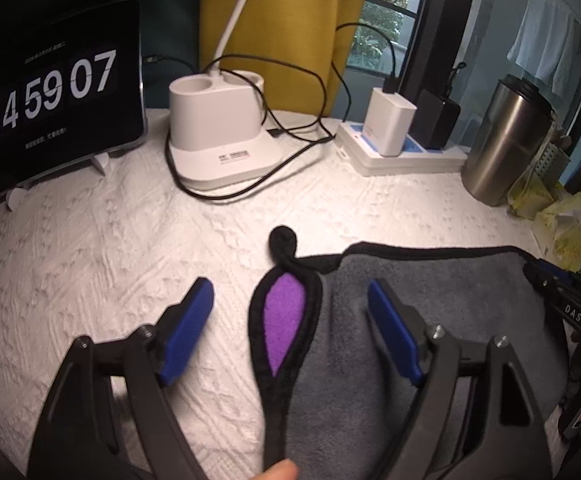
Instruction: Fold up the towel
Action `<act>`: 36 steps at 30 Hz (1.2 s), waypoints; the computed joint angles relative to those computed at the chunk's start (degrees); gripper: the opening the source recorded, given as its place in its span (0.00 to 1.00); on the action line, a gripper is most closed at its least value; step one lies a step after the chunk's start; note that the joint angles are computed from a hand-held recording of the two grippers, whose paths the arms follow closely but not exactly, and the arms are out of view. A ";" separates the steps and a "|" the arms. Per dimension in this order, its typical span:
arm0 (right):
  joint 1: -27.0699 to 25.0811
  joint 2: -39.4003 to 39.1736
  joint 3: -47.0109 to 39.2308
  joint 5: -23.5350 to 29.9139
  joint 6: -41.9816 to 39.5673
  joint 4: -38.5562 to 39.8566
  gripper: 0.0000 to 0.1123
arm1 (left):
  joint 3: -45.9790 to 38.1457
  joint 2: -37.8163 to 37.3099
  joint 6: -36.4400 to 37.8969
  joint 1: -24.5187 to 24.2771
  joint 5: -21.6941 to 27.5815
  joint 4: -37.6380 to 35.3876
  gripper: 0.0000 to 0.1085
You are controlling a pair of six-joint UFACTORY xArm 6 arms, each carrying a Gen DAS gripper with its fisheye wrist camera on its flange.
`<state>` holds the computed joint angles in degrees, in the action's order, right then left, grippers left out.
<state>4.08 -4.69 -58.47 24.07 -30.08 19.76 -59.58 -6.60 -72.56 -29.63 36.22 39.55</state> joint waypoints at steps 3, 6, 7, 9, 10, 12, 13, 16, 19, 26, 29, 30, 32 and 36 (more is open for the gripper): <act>-0.15 -1.00 1.08 -1.29 -0.72 0.77 0.42 | 0.51 -0.70 -0.08 -0.29 0.82 1.03 0.81; -0.16 -2.17 2.28 -2.25 -1.03 0.48 0.47 | 1.88 -2.65 -0.88 -1.09 2.20 2.01 0.83; -0.17 -2.61 2.65 -2.31 -1.17 0.61 0.47 | 2.18 -3.15 -1.29 -1.32 2.73 2.67 0.83; -0.15 -3.69 3.44 -2.30 -1.91 1.39 0.47 | 2.90 -4.20 -2.14 -1.76 3.64 3.79 0.83; -0.22 -4.56 4.05 -2.35 -2.49 1.95 0.47 | 3.19 -4.68 -2.47 -1.96 3.99 4.24 0.83; -0.28 -5.98 4.93 -2.39 -3.62 3.19 0.47 | 3.80 -5.76 -3.15 -2.62 4.95 5.23 0.83; -0.28 -6.53 5.26 -2.42 -4.00 3.62 0.47 | 3.99 -6.16 -3.46 -2.94 5.29 5.66 0.83; -0.48 -9.13 6.82 -2.33 -5.88 5.49 0.47 | 4.86 -7.86 -4.63 -4.21 6.52 7.05 0.83; -0.46 -11.53 8.38 -2.32 -7.06 6.56 0.48 | 5.44 -9.45 -6.15 -5.56 8.28 8.42 0.83; -0.38 -17.37 12.05 -1.41 -10.74 10.23 0.48 | 7.31 -13.09 -9.55 -8.35 9.68 10.19 0.83; -0.11 -20.03 13.95 -1.58 -13.24 12.52 0.48 | 6.92 -13.43 -10.16 -10.77 12.72 12.18 0.83; 0.04 -21.15 14.80 -1.92 -13.94 13.03 0.48 | 6.74 -13.53 -10.52 -11.68 13.93 13.03 0.83; 0.27 -22.88 16.02 -2.48 -14.51 13.39 0.48 | 6.70 -13.94 -11.06 -12.99 15.32 14.23 0.83; 0.23 -25.68 17.63 -2.37 -14.64 13.33 0.48 | 6.69 -14.78 -12.53 -15.56 17.58 15.80 0.83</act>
